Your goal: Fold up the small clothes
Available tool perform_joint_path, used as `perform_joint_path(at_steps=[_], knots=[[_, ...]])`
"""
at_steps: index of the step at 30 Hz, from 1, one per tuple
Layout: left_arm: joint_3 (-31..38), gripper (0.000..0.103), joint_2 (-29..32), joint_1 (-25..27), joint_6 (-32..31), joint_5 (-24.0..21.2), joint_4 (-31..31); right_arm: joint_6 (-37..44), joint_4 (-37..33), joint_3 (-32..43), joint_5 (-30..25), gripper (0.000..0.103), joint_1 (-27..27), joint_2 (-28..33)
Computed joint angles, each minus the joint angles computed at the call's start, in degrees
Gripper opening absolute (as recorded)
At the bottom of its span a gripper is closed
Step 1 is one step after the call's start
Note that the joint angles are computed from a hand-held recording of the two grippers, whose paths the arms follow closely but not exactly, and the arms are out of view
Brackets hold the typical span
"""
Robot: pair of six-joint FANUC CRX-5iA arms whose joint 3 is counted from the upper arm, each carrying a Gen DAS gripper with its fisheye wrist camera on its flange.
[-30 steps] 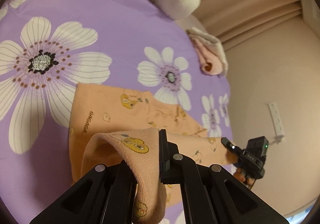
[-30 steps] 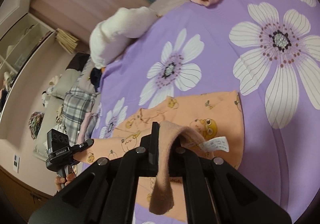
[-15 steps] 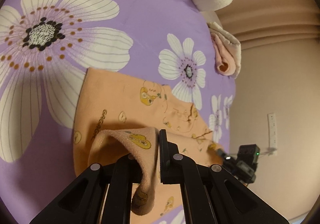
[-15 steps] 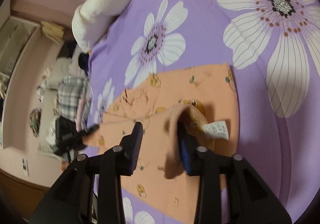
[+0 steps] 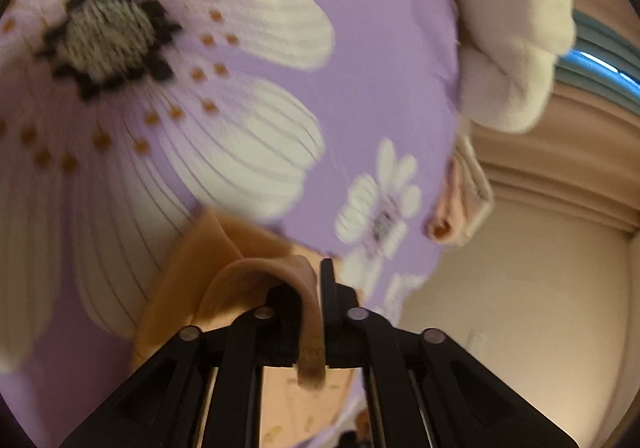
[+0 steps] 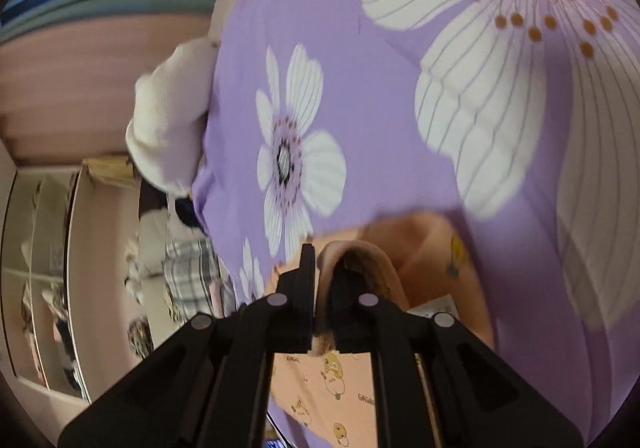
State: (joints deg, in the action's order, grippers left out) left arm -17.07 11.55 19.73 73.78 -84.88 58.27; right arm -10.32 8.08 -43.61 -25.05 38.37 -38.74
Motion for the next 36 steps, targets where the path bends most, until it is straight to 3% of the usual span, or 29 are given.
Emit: perform_joint_path(at_steps=[1, 2, 3, 5, 7, 10, 13, 16, 18, 20, 21, 23, 27, 30, 34, 36], knots=[[-0.9, 0.032, -0.3, 0.4, 0.7, 1.2, 1.5, -4.5, 3.9, -0.8, -0.6, 0.031, 0.4, -0.1], [-1.9, 0.066, -0.4, 0.7, 1.1, 1.8, 3.5, -8.4, 7.8, -2.1, -0.1, 0.039, 0.5, -0.6], [-3.3, 0.083, -0.9, 1.2, 1.3, 2.3, 6.0, -11.4, 10.6, -3.6, 1.6, 0.04, 0.4, -1.4], [-3.6, 0.084, -1.4, 2.0, 0.3, 3.0, 7.6, -18.0, 17.1, -6.6, 4.4, 0.041, 0.3, -3.4], [-0.6, 0.084, -2.5, 3.1, -2.2, 3.2, 2.5, -25.2, 27.1, -8.5, 1.8, 0.041, 1.7, -5.3], [1.8, 0.084, -3.4, 3.9, -6.7, 1.3, -1.9, -23.7, 30.5, -7.6, -2.5, 0.041, 4.2, -6.3], [3.6, 0.084, -6.4, 4.2, -13.6, 0.3, -8.1, -12.8, 28.5, -3.1, -11.4, 0.038, 9.6, -5.2], [3.4, 0.083, -11.0, 3.1, -22.5, 1.1, -14.4, 3.7, 24.0, 4.5, -23.4, 0.022, 17.3, 0.2], [3.4, 0.078, -14.1, 1.4, -27.3, 3.0, -19.6, 13.5, 22.8, 10.5, -33.8, 0.017, 22.3, 7.1], [2.9, 0.067, -16.4, -1.0, -32.2, 4.2, -23.9, 21.3, 20.8, 14.1, -38.6, 0.01, 24.8, 12.1], [3.0, 0.062, -16.8, -2.2, -33.7, 4.6, -25.9, 24.8, 19.1, 15.7, -39.5, 0.01, 25.1, 14.2], [3.2, 0.061, -16.8, -4.3, -34.9, 5.3, -29.0, 29.5, 16.2, 17.7, -40.9, 0.01, 24.7, 17.2], [4.9, 0.061, -14.5, -9.5, -31.1, 9.5, -34.0, 35.3, 13.8, 21.5, -40.3, 0.007, 19.2, 23.4], [6.2, 0.061, -12.7, -10.9, -27.4, 12.8, -31.2, 35.5, 14.6, 24.0, -39.1, 0.005, 15.4, 26.8], [7.4, 0.061, -10.1, -9.5, -20.7, 15.1, -23.4, 26.7, 22.3, 22.4, -33.8, 0.011, 12.2, 26.3], [7.1, 0.061, -10.7, -8.6, -21.2, 15.4, -21.3, 22.5, 24.6, 21.3, -33.6, 0.011, 12.0, 24.3]])
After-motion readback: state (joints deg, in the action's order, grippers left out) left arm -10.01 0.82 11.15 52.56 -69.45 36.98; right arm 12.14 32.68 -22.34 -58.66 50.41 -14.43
